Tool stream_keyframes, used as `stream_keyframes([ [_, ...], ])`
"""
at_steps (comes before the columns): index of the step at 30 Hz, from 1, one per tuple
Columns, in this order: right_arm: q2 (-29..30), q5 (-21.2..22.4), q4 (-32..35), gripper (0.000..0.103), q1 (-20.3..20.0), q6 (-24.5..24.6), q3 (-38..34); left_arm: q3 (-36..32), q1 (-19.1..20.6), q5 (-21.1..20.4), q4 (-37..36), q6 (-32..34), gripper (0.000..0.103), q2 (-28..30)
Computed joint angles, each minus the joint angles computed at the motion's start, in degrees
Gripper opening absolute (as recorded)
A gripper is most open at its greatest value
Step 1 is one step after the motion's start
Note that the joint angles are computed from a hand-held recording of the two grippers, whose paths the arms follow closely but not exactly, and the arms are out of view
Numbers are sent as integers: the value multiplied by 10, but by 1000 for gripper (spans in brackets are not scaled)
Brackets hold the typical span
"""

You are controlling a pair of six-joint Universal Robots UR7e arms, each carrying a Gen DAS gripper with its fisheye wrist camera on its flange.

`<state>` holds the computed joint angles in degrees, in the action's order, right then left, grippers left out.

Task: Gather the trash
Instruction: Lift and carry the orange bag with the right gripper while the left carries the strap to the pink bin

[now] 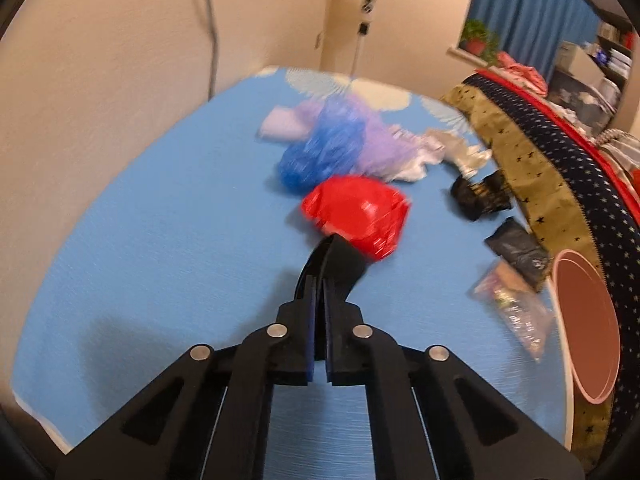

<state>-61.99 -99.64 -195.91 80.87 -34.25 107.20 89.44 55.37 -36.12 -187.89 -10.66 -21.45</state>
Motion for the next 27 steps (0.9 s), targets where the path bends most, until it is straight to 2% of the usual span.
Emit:
stream_keyframes([
  [3, -1, -8, -17, 16, 0, -6, 4, 1, -11, -8, -34, 39, 3, 3],
  [8, -5, -36, -67, 16, 1, -24, 10, 11, -28, -42, -63, 62, 3, -2],
  [13, -18, -65, -97, 16, -6, -12, 10, 11, -54, -95, -73, 86, 3, -6],
  [19, -38, -84, -113, 16, -20, -1, 18, -35, -94, -175, -33, 139, 3, 0],
  [27, -46, -104, -120, 15, -27, 6, 23, -142, -106, -252, 60, 189, 3, 45],
])
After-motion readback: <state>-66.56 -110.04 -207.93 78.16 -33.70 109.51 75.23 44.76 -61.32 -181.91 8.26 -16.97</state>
